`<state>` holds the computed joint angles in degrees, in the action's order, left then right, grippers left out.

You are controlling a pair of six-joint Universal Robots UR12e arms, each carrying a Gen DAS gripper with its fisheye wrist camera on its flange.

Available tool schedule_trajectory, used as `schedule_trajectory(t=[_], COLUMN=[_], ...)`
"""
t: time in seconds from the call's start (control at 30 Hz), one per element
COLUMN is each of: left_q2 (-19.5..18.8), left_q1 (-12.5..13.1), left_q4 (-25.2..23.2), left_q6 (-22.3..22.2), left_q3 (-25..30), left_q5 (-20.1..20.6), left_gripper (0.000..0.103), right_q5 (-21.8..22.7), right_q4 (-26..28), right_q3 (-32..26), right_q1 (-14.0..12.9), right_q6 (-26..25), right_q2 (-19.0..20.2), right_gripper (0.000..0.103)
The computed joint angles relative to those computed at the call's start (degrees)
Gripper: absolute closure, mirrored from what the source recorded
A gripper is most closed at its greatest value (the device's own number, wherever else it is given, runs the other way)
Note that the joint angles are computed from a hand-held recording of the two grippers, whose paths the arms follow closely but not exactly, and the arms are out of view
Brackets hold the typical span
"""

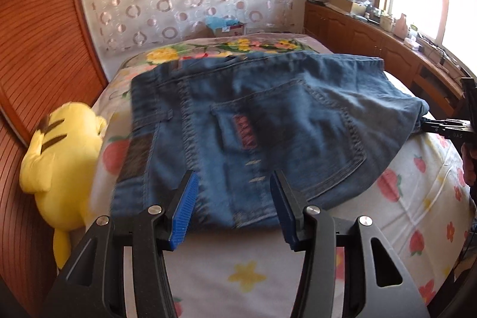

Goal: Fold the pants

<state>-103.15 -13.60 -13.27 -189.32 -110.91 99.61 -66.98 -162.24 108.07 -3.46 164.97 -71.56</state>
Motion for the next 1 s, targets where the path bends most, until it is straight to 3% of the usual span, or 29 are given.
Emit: schedule_trajectory(t=[0.03,0.07,0.23,0.3,0.37,0.57,0.63,0.73,0.83,0.9,1.0], left_q2=[0.34,0.71,1.50,1.63,1.59,0.78,0.65,0.45,0.22,0.03,0.02], left_q1=[0.42,1.01,2.82,3.49,3.98,4.43,5.12,5.97,6.42,6.08,5.60], left_q4=[-0.27,-0.83,-1.22,-1.05,-0.85,-0.62,0.06,-1.19,-0.83,-0.82,-0.27], left_q6=[-0.61,-1.33,-3.74,-4.79,-5.59,-6.25,-6.36,-6.63,-6.78,-6.62,-5.74], left_q3=[-0.55,-1.10,-2.94,-3.39,-3.70,-3.70,-3.94,-3.74,-3.84,-3.61,-3.48], left_q5=[-0.15,-0.22,2.05,2.29,1.97,3.18,1.24,-0.81,-2.39,-1.58,-0.45], left_gripper=[0.051,0.051,0.047,0.040,0.027,0.026,0.026,0.044,0.054,0.057,0.073], right_q5=[0.03,0.30,-1.11,-1.13,-1.30,-1.47,-1.44,-1.55,-1.42,-1.07,-0.23], right_q4=[-0.30,-0.46,-1.48,-1.46,-1.46,-1.39,-1.34,-1.17,-0.76,-0.69,-1.71], right_q3=[0.19,0.39,0.86,0.90,0.89,0.83,0.82,0.73,0.52,0.46,0.76], right_q1=[0.01,0.04,0.43,0.46,0.51,0.58,0.58,0.59,0.51,0.36,0.15], right_q6=[-0.12,-0.42,-0.94,-0.91,-0.98,-1.26,-1.32,-1.65,-1.92,-2.05,-2.24], right_q2=[-0.05,-0.12,-0.24,-0.24,-0.23,-0.26,-0.25,-0.21,-0.16,-0.11,-0.13], right_gripper=[0.080,0.083,0.084,0.084,0.084,0.084,0.084,0.084,0.084,0.086,0.089])
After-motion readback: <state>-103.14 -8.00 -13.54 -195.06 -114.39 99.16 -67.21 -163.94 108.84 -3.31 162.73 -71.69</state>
